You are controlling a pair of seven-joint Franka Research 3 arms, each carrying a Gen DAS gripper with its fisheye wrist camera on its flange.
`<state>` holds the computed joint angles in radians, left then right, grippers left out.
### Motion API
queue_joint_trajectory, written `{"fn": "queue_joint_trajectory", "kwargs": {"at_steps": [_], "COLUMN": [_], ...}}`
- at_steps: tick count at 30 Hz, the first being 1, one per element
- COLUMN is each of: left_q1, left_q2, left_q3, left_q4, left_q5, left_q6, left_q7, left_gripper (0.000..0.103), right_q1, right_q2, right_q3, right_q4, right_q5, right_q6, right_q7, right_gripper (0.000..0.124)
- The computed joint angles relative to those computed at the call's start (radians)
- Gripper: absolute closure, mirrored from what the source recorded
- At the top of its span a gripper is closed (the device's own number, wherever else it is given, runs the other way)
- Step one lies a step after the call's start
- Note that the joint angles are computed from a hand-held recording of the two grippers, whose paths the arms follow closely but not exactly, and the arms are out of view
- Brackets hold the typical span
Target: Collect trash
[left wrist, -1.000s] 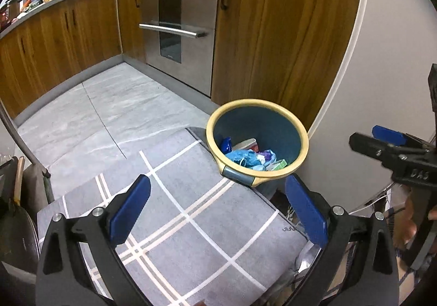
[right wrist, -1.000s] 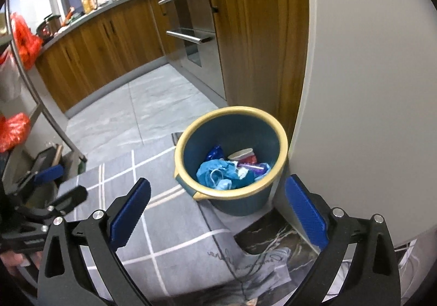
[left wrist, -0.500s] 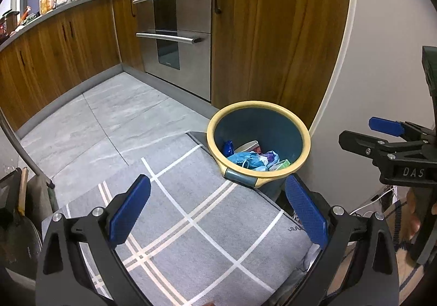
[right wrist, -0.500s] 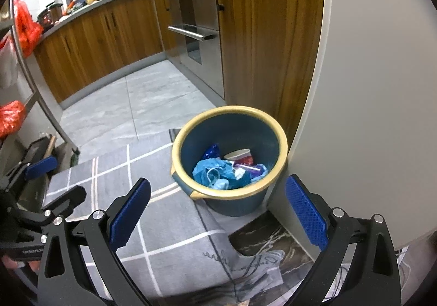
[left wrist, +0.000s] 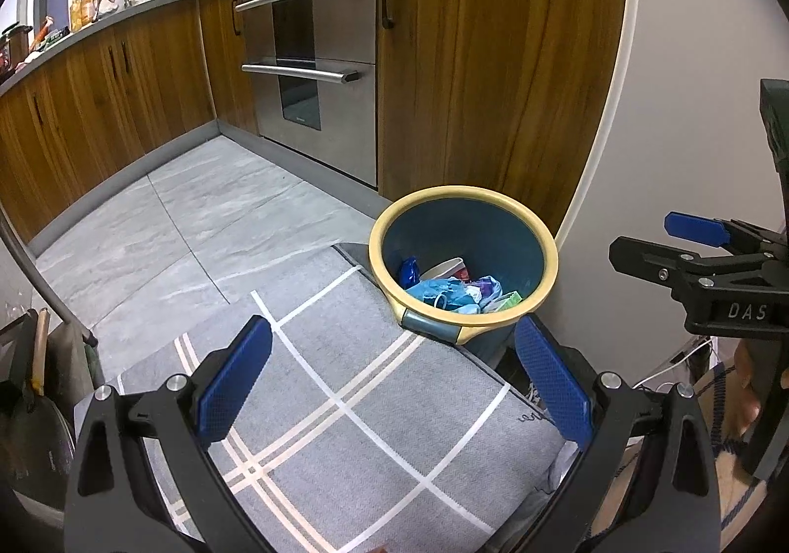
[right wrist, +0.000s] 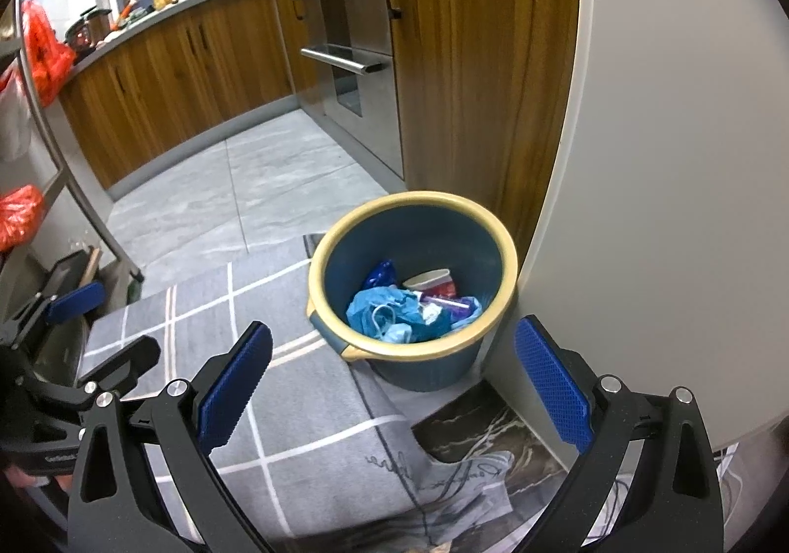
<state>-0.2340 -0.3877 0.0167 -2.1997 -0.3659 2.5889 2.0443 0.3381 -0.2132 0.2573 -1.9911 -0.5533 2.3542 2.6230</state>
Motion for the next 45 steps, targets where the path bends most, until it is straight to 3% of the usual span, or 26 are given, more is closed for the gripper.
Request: {"fn": "queue_joint_trajectory", "kwargs": {"at_steps": [45], "left_q1": [-0.01], "left_q2": [-0.004], "left_q3": [-0.001], "left_q4": [-0.012], "left_q5": [0.005], "left_q6": [0.024], "left_q7": [0.001], "left_gripper": [0.006], "right_q1": [-0.002], "right_q2": [-0.004], "right_q3": [0.001], "right_q4": [-0.004], "right_q5": [0.005], "right_q6": [-0.002], "right_q7": [-0.002], "right_gripper": [0.026]}}
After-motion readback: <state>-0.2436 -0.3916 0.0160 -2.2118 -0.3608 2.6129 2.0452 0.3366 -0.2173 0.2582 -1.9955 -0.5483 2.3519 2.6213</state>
